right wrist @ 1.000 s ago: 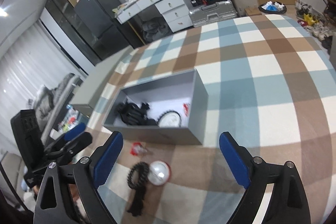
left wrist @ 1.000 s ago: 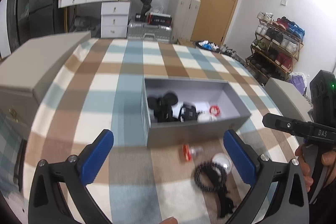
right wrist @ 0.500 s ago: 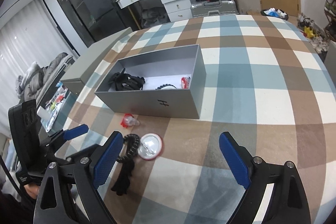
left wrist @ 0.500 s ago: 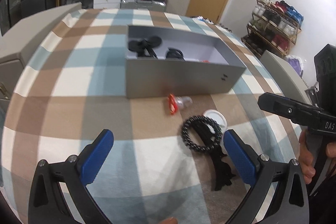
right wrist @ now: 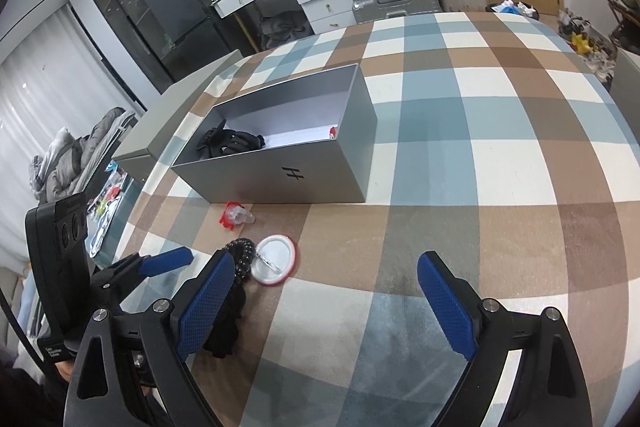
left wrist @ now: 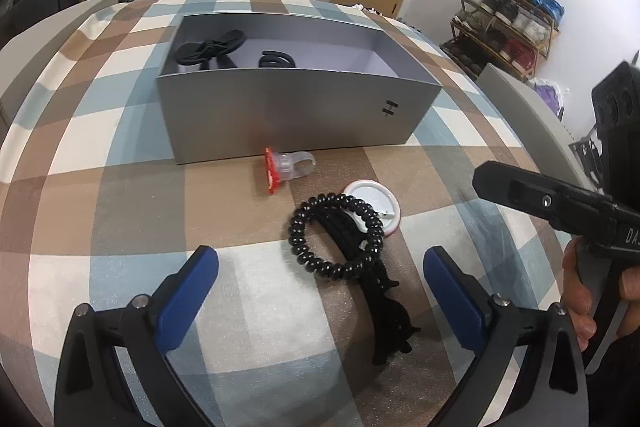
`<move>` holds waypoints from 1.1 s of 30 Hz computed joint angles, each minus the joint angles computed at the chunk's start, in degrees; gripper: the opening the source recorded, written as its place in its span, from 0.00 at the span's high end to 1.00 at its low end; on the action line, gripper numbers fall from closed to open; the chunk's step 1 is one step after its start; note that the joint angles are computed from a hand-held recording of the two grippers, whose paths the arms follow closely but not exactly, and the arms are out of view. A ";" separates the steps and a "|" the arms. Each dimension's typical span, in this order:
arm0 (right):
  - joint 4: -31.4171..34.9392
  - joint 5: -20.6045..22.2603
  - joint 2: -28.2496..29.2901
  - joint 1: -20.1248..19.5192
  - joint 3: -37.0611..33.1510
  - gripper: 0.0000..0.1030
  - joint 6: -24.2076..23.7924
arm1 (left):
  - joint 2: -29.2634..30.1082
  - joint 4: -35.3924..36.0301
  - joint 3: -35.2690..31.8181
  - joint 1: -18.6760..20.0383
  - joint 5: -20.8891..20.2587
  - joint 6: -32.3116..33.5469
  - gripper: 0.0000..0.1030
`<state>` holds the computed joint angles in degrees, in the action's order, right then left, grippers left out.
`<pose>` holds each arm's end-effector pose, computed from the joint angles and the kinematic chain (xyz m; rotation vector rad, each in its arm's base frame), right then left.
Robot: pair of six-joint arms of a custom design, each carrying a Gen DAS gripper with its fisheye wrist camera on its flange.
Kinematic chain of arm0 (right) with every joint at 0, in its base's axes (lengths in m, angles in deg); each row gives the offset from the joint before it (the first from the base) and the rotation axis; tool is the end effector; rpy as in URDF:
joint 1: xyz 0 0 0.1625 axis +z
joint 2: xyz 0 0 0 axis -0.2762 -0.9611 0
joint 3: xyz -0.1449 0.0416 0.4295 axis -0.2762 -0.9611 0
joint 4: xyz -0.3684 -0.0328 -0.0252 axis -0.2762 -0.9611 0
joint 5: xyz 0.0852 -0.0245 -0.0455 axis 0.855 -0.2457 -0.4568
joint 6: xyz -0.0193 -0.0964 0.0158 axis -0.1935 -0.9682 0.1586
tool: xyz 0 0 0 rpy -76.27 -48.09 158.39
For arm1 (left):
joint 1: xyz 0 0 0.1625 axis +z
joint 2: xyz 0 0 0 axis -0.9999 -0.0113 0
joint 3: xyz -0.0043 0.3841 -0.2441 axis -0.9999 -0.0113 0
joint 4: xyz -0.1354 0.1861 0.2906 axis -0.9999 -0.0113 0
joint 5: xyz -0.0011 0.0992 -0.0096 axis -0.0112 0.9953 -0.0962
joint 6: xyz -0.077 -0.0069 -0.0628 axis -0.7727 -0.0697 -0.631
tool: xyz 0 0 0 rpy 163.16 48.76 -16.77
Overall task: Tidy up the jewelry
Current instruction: 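Move both grippers back out of the box toward the items beside it, then grasp the black bead bracelet with the left gripper while the right gripper grasps the white red-rimmed badge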
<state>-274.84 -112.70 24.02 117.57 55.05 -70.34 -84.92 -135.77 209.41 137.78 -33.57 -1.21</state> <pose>0.1742 -0.4575 0.1566 -0.0011 -2.4677 1.0228 -0.2229 -0.4963 0.1196 1.1382 2.6413 -0.2700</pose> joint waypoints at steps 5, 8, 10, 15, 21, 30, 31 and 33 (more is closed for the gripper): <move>-0.07 0.15 0.13 0.27 0.01 0.09 -0.16 | 0.35 0.19 -0.14 -0.41 0.51 2.49 0.26; -0.04 0.02 0.16 0.42 0.00 0.09 -0.15 | 0.48 -0.11 0.05 -0.61 0.41 4.28 0.45; -0.20 -0.06 0.10 0.53 0.12 0.09 -0.07 | 0.53 -0.05 0.22 -0.95 0.97 5.50 0.57; -0.09 -0.22 0.02 0.62 0.14 0.09 0.07 | 0.06 0.98 -0.26 -0.13 -1.81 5.52 0.70; 0.38 -0.40 0.02 0.66 -0.10 0.09 0.02 | -0.77 -0.82 0.09 0.17 -3.18 5.09 0.72; 6.35 -2.17 1.01 1.40 -2.76 0.10 -0.70 | -1.56 -4.16 0.52 1.48 -3.70 3.72 0.72; 7.38 -3.09 1.38 1.63 -3.41 0.10 -1.16 | -1.65 -4.46 0.59 1.59 -3.59 3.51 0.72; 9.84 -6.39 2.63 2.46 -5.17 0.10 -2.66 | -1.73 -4.94 0.62 1.81 -3.46 3.30 0.72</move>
